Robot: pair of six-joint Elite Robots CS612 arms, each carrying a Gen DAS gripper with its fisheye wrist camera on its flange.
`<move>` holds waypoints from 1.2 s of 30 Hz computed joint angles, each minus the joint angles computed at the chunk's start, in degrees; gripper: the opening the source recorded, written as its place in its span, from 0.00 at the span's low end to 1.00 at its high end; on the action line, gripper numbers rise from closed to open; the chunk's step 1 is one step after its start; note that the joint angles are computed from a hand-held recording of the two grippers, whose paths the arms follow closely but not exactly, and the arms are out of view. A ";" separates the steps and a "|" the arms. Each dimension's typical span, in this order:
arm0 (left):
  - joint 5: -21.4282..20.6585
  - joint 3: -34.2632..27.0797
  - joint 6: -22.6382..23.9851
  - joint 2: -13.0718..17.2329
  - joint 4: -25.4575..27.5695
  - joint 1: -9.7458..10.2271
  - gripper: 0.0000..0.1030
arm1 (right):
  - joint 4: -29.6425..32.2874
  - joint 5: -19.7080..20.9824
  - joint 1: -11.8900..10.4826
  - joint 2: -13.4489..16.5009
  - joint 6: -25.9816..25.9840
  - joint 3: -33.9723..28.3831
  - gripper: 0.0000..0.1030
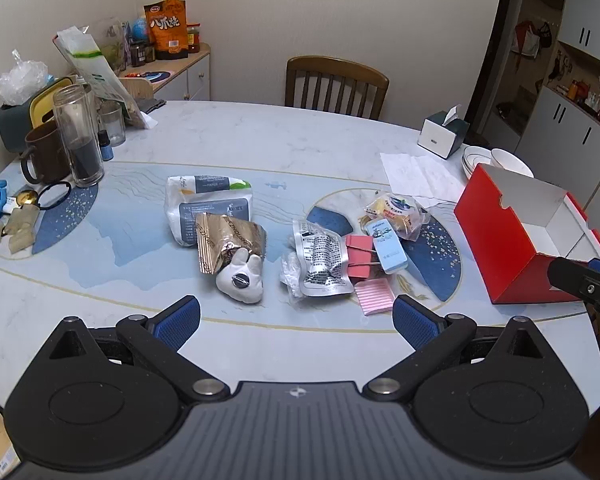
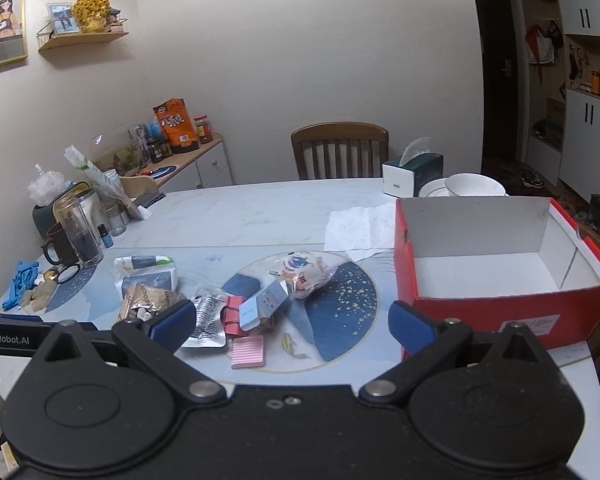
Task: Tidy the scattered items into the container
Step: 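Reach the right tool to the blue carton and the left tool to the gold foil bag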
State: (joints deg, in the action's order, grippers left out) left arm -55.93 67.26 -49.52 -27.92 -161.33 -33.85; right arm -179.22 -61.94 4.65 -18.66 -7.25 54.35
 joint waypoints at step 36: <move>-11.23 -10.80 14.27 8.51 -0.54 9.21 0.99 | 25.13 -14.30 6.26 14.49 4.73 -30.57 0.94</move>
State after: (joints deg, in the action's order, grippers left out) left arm -67.16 56.46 -35.25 -19.41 -161.87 -24.64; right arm -154.08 -76.23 10.92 -4.17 -2.52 23.78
